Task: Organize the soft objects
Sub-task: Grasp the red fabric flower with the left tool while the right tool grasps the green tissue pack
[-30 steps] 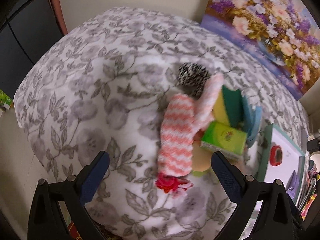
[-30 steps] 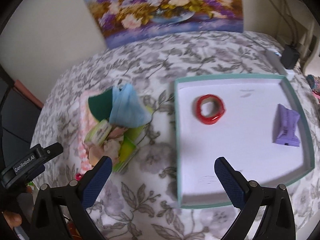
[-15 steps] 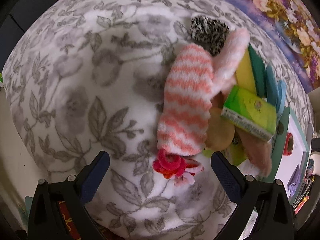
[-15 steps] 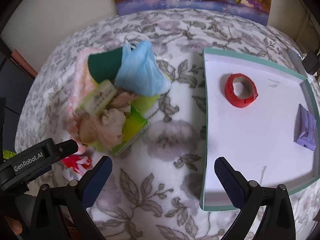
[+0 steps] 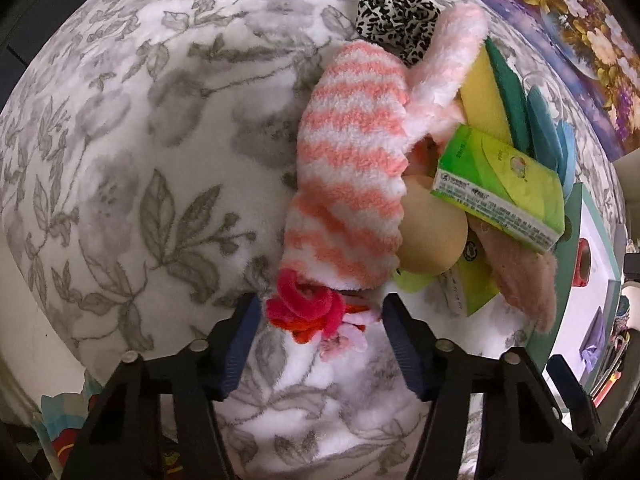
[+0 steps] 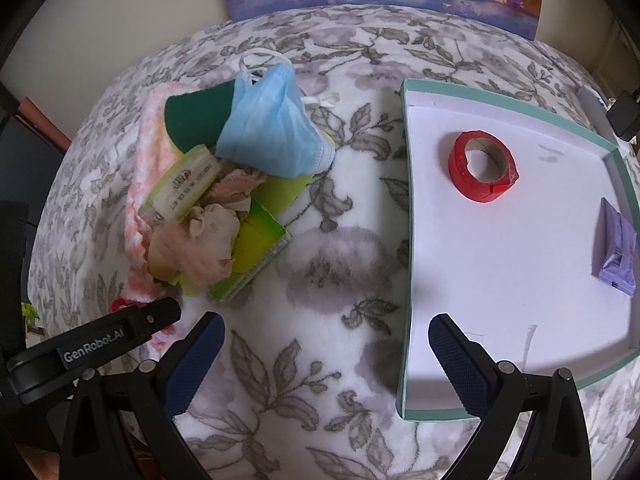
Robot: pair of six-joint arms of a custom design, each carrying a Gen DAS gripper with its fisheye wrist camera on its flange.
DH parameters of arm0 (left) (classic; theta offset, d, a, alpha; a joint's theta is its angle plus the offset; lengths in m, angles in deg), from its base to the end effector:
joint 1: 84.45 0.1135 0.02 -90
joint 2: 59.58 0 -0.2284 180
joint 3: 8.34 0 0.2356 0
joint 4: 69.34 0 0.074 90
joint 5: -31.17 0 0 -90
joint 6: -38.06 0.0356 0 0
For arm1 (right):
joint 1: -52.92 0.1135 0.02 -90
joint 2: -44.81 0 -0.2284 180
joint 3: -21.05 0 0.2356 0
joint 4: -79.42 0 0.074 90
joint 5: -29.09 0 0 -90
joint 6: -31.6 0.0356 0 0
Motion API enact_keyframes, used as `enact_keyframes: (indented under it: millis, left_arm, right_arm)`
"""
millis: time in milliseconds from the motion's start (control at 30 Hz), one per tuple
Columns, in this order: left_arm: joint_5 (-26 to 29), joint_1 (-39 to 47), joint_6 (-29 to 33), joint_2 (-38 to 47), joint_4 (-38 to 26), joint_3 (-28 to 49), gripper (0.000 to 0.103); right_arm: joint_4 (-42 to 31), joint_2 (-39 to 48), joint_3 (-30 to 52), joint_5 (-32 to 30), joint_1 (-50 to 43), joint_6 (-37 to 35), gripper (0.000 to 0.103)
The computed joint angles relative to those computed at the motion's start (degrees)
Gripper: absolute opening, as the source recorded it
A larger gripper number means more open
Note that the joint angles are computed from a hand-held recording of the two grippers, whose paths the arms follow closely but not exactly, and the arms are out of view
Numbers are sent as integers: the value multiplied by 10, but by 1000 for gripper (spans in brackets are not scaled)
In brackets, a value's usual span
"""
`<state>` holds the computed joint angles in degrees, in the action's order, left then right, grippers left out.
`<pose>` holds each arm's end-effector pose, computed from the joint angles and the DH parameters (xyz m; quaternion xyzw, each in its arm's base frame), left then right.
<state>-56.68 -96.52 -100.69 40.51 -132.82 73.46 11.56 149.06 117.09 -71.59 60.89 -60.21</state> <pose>0.2925 -0.0639 0.1560 -0.3125 0.9470 -0.0525 0.0524 0.3315 0.0531 0.1955 -0.0955 0.9838 0.0987 0.1156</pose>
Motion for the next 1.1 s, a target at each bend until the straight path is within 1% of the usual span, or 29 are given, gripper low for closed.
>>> enact_keyframes:
  millis: [33,233,267,333,433,533,567,667,833,1100]
  left_arm:
    - [2,-1,-2,0,3,1,53]
    - [9,-1,1,-2,5,13,51]
    - [11,-1,1,-4,8,12,44]
    - [13,7,5,-30,4,-4,44]
    - [9,9,3,-45,-13,7,44]
    - [8,16,-1,-66,-16,4,43]
    - [8,17,-5,-74,-21,6,42]
    - [-7,22,-10,-99,-27,9,42]
    - [-14,31,-13,-132,-30,12,42]
    - [-33,41,-14,-186,2,-19,42]
  right_arm:
    - [0,0,-1,0,0,0,103]
    - [3,1,-2,4,4,6,103]
    - [2,2,-2,4,4,6,103]
    - [2,3,-2,3,2,5,103]
    - [3,2,-3,4,1,3,103]
    - [5,3,-4,4,2,2,103]
    - [6,4,-3,5,3,2,103]
    - [8,6,-2,7,9,6,103]
    - [14,2,2,-2,12,10,103]
    - [30,-17,9,-13,22,24,102]
